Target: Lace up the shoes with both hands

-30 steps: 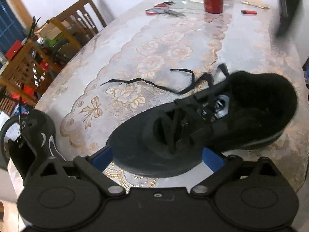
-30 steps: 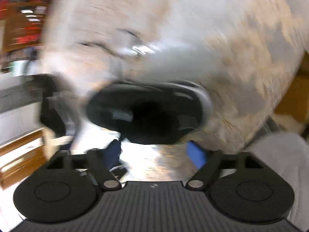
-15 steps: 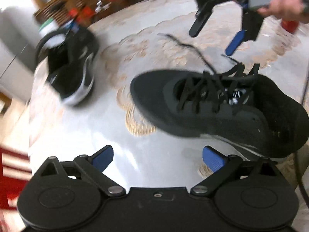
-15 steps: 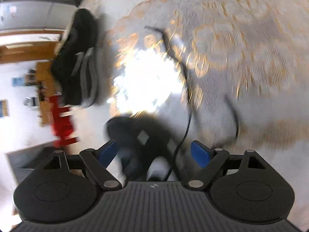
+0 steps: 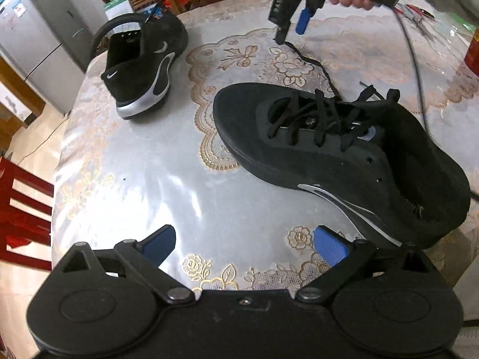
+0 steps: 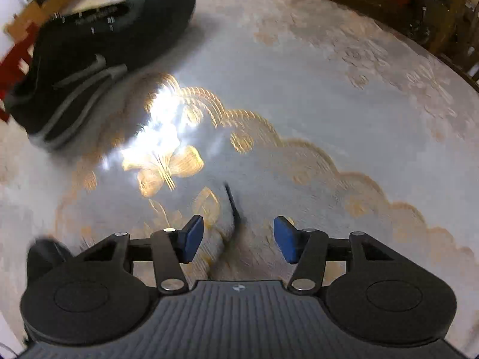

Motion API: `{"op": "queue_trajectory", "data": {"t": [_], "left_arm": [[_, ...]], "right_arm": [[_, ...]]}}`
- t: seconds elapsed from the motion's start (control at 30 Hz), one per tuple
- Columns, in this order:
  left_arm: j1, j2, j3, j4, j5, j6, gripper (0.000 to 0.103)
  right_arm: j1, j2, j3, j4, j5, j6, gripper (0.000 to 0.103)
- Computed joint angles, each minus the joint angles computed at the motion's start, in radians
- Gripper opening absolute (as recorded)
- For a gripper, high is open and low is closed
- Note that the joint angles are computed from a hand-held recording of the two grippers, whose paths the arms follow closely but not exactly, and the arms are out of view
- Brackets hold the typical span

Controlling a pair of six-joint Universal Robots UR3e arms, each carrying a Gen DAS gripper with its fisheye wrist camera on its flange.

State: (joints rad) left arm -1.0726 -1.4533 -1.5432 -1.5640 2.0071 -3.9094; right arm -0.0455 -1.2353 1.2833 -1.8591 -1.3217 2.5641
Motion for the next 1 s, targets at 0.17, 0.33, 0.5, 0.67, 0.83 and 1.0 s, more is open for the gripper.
{"op": "queue_trajectory", "data": {"t": [0.17, 0.33, 0.5, 0.67, 0.83, 1.0], "left_arm": [[-0.019, 0.029, -0.017, -0.041, 0.013, -0.082, 0.099], [-0.035, 0.053, -0.004, -0.086, 0.036, -0.144, 0.099], [-0.05, 0.061, 0.006, -0.107, 0.061, -0.179, 0.099], [-0.047, 0.13, -0.068, 0.001, 0.068, -0.13, 0.099], [-0.002, 0.216, -0.216, 0.245, 0.022, -0.026, 0.099], [-0.022, 0.167, -0.228, 0.436, -0.049, -0.085, 0.089]], "right_arm": [[0.029, -0.044, 0.094, -0.065, -0.022, -0.047, 0.033], [0.018, -0.13, 0.25, -0.197, -0.003, -0.101, 0.003], [-0.046, -0.171, 0.273, -0.139, 0.086, -0.143, 0.002], [-0.22, -0.483, 0.309, 0.205, 0.269, -0.455, 0.002], [-0.522, -0.701, -0.158, 1.112, 0.315, -1.117, 0.002], [-0.649, -0.653, -0.551, 1.747, 0.165, -1.506, 0.002]]}}
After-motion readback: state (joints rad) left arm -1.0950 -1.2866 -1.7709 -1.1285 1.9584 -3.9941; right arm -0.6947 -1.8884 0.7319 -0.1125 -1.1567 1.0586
